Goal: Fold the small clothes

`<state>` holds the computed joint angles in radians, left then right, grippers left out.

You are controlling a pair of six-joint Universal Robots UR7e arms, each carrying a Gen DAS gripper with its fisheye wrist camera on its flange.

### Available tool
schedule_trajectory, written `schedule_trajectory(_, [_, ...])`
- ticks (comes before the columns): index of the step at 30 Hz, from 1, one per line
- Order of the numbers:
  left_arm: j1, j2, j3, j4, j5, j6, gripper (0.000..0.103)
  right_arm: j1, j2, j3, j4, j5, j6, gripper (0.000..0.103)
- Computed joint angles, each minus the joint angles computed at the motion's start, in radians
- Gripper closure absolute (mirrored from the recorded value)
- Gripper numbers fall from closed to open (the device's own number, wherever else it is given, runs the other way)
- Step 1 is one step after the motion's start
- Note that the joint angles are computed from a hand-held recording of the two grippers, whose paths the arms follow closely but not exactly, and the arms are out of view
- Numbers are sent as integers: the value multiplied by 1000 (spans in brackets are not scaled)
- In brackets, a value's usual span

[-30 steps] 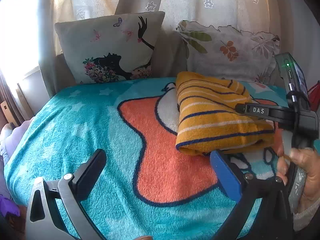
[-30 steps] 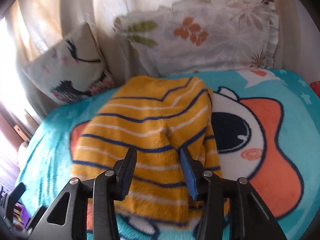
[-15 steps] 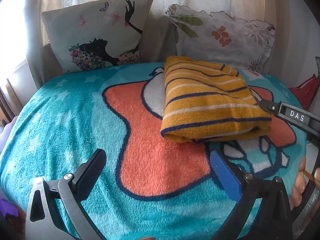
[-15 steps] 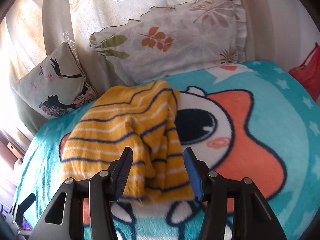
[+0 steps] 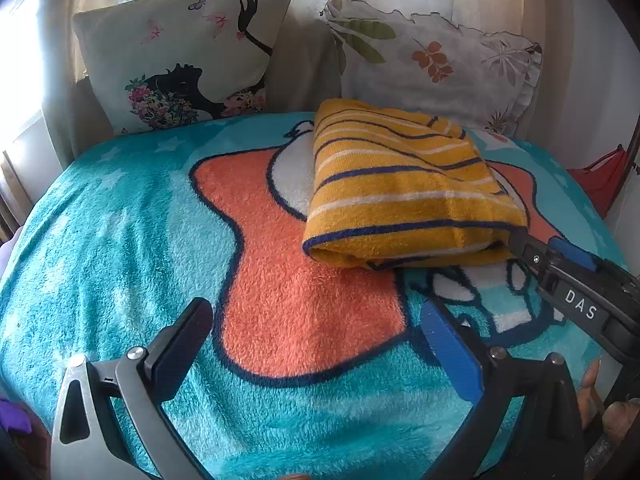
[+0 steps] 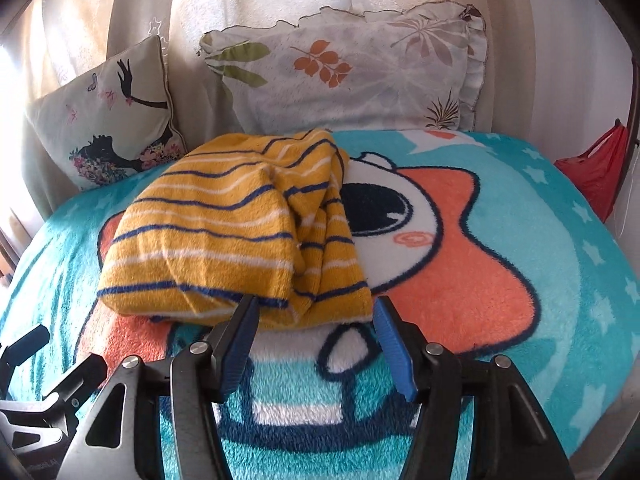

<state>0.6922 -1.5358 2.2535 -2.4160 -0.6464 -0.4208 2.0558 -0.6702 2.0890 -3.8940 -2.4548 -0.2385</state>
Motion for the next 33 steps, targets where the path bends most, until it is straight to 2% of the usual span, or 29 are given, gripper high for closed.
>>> schedule_trajectory(5, [16,1,-8,17,-10,-16,0,21,19,-15,-102,-15,-72,40])
schedule_trajectory(9, [23,1,-9,21,-17,-23,0,19,17,-50,-80,15,-114,40])
schedule_trajectory(11, [26,0,-10,24,-18,-22,0,8,22,-72,-13,24,-102,40])
schedule_trajectory(13, [30,-1,-13,26,-19,-17,0,-15,24,-98,125,12,-53,40])
schedule_trajectory(15, [36,1,-22,29,-25,-5,0,-29,13,-104,212,21,-10,40])
schedule_trajectory(19, [68,30,-83,-16,-66,62,0,-21,-58,-68,176,100,6,40])
schedule_trajectory(23, [116,127,-192,-96,-101,174,0,-22,-98,-124,210,111,-16,39])
schedule_trajectory(24, [132,159,-219,-135,-109,216,0,-31,-103,-148,225,129,-22,39])
schedule_trajectory(26, [165,219,-280,-131,-113,237,0,-56,-112,-185,261,209,-35,39])
schedule_trajectory(29, [225,279,-352,-73,-168,201,0,-125,-137,-251,445,410,21,39])
schedule_trajectory(31, [261,293,-374,-48,-228,160,0,-152,-112,-325,560,431,64,39])
schedule_trajectory(33, [279,291,-368,-76,-271,149,0,-164,-69,-404,643,372,85,39])
